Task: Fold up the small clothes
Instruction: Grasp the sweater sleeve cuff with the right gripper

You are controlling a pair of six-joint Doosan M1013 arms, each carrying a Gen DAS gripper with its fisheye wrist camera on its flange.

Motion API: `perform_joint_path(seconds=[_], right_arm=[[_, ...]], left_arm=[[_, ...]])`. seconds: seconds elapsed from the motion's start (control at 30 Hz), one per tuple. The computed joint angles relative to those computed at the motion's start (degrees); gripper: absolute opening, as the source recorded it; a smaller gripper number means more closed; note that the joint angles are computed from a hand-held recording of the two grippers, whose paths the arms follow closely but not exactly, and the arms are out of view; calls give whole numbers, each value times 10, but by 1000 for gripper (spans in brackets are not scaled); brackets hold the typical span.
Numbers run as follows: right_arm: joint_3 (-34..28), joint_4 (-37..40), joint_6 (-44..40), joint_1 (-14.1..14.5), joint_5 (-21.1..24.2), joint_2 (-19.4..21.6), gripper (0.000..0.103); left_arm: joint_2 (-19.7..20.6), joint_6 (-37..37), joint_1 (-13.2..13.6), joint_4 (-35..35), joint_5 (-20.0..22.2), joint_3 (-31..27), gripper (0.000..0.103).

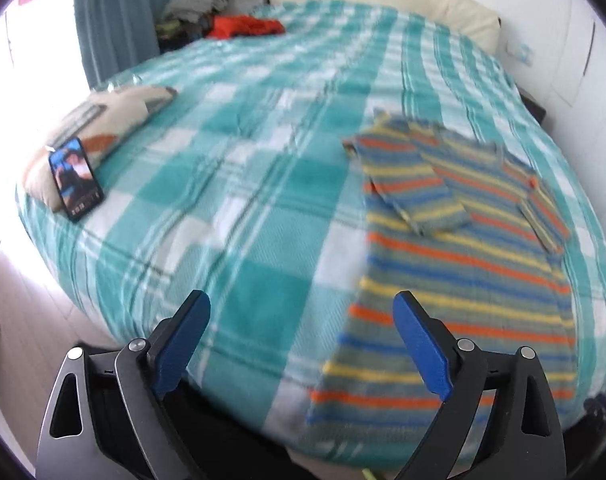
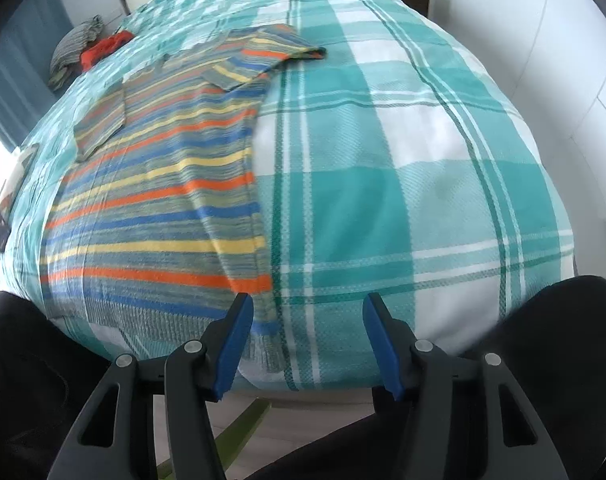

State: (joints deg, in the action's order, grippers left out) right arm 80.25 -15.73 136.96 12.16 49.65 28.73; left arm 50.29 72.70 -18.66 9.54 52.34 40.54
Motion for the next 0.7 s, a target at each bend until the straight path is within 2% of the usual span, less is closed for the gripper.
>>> perform_joint_path(seconds=[0.1, 0.17, 0.23, 0.3, 0.37, 0.43, 0.57, 0.7], right_arm=[[-4, 0, -19, 3, -6, 3, 57], [-17, 42, -81, -4, -3, 9, 57], [-47, 64, -166, -12, 21, 22, 57], [-81, 14, -201, -14, 35, 34, 57], [-110, -36, -223, -18, 31, 46, 58], [-157, -71, -265, -24, 21, 72, 62], [-271, -3, -393, -37, 20, 143, 62], [-427, 28, -463, -37, 87, 252, 62]], left_arm=[[-4, -35, -4, 61, -30, 19, 94], [-8, -66, -7, 107, -50, 39, 94], [-16, -94, -9, 144, -70, 65, 94], [-11, -107, -10, 150, -52, 61, 94], [-16, -109, -9, 143, -74, 68, 94], [-19, -141, -16, 198, -91, 78, 94], [-17, -141, -24, 233, -92, 80, 94], [-11, -112, -28, 228, -76, 72, 96]])
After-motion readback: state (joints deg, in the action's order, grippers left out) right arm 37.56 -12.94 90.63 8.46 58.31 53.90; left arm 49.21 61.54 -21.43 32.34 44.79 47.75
